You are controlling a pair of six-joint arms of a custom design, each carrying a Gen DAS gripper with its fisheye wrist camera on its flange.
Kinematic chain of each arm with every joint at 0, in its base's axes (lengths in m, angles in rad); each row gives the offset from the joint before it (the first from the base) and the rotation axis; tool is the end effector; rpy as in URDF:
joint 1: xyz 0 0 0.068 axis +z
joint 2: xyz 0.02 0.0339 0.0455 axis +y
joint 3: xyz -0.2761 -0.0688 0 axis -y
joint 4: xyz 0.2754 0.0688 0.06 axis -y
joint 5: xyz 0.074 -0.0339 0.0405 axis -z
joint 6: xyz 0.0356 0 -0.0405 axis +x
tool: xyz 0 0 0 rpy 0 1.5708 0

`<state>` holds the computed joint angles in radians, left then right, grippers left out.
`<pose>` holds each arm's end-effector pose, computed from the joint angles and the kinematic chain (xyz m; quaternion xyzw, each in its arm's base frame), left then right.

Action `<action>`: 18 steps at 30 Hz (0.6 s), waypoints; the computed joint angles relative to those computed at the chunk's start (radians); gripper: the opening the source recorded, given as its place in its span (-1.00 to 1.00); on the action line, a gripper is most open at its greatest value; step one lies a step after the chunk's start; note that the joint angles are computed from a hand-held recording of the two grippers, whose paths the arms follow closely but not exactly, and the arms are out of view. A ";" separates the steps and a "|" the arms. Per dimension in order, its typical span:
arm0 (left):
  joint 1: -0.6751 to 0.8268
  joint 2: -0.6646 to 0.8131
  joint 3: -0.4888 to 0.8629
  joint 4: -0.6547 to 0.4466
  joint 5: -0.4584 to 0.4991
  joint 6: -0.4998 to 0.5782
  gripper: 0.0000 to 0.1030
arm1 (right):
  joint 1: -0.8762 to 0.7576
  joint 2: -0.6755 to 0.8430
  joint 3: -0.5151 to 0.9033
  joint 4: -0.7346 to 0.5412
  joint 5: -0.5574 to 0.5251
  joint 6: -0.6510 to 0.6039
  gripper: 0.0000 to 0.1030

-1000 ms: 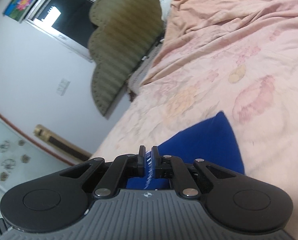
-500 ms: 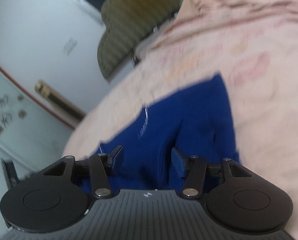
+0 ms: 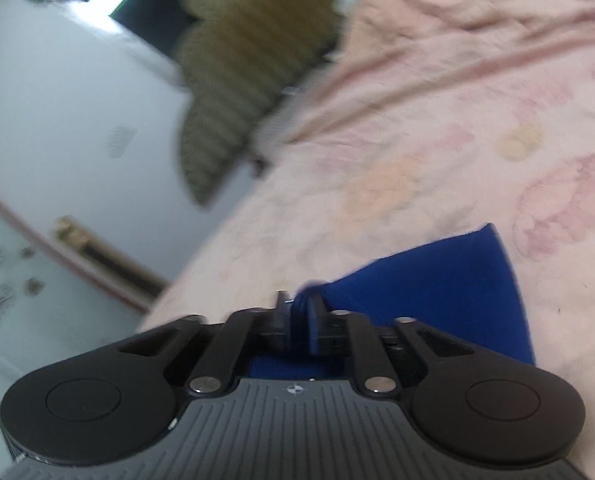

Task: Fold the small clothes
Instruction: 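Grasp the sweater hem with both grippers and fold it toward the collar, then open both grippers to release the folded hem on the sweater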

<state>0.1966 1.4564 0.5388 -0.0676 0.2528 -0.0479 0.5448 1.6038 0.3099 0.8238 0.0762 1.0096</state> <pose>0.2601 0.0427 0.1152 -0.0797 0.9472 -0.0991 0.2945 0.2235 0.1323 0.0913 0.2155 0.8242 0.3434 0.3953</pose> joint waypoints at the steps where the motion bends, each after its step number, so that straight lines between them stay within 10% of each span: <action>1: 0.039 -0.019 -0.017 0.012 0.045 0.006 -0.70 | 0.012 -0.005 0.015 -0.057 0.048 0.020 -0.26; 5: 0.095 -0.173 -0.100 0.074 -0.035 -0.043 -0.39 | 0.132 -0.080 -0.069 0.049 0.225 -0.069 -0.11; 10: 0.050 -0.332 -0.153 0.027 0.004 0.017 -0.31 | 0.070 0.081 0.087 -0.005 -0.052 -0.164 0.08; 14: -0.048 -0.435 -0.233 0.042 -0.105 0.168 -0.13 | 0.099 0.104 0.195 -0.269 0.187 -0.190 0.03; 18: -0.080 -0.399 -0.249 0.102 -0.153 0.246 0.12 | 0.064 0.009 0.126 -0.238 0.162 -0.316 0.14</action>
<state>0.1167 1.0576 0.2895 0.0347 0.0995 0.1985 0.6093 1.6125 0.4361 0.5858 0.2385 0.6936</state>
